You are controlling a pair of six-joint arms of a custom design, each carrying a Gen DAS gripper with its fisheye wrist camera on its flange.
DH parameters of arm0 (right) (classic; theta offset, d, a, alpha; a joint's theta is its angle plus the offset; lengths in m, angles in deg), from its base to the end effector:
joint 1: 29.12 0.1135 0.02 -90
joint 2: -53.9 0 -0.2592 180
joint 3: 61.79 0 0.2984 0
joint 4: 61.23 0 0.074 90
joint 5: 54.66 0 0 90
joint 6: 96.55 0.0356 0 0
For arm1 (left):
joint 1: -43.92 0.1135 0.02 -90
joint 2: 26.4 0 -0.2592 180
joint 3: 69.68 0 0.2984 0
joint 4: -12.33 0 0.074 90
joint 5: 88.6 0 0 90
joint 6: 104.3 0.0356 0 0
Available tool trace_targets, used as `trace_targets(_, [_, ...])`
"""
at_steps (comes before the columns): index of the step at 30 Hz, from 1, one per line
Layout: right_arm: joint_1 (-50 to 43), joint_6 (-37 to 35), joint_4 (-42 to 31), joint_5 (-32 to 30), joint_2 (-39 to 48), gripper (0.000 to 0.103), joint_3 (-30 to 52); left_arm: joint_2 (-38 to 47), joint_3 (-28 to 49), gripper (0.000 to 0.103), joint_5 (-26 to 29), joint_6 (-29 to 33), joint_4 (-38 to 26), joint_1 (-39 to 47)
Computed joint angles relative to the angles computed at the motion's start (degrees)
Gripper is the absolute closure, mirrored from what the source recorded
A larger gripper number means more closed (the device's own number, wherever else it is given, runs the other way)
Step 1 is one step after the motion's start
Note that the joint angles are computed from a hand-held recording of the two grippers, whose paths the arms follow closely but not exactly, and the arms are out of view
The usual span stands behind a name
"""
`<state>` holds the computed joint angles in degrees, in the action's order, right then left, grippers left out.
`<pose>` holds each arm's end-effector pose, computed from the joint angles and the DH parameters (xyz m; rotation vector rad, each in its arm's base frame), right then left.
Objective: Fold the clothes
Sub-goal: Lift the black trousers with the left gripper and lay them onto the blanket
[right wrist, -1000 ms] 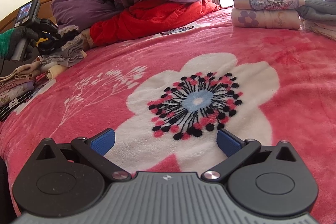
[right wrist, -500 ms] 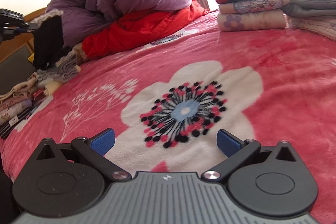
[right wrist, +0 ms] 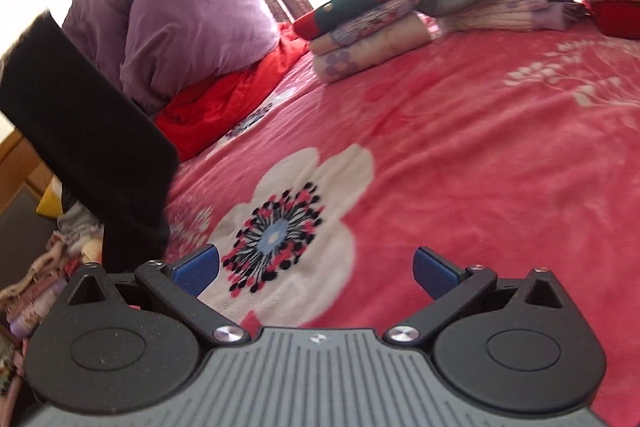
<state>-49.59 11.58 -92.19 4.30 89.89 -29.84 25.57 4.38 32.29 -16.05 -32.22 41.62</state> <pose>0.1877 -0.0505 0.1849 0.4102 2.0957 0.5643 0.2325 -0.0276 0.3899 0.3629 1.9130 -0.5739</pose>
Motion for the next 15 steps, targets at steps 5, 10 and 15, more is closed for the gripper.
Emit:
trace_targets(5, [-10.51, -3.61, -8.31, -7.75, -6.12, 0.001, -0.06, -4.52, -3.78, 0.095, 0.56, -3.34, -0.6, -6.68])
trace_targets(10, [-23.81, -7.69, -16.94, -19.2, -8.69, 0.001, -0.18, -5.17, -9.35, 0.095, -2.79, -3.44, -2.22, -11.77])
trace_targets(15, [-33.79, -6.83, -18.24, -27.51, -6.06, 0.001, -0.61, -8.22, -14.78, 0.095, -2.38, -6.01, -2.63, -9.92])
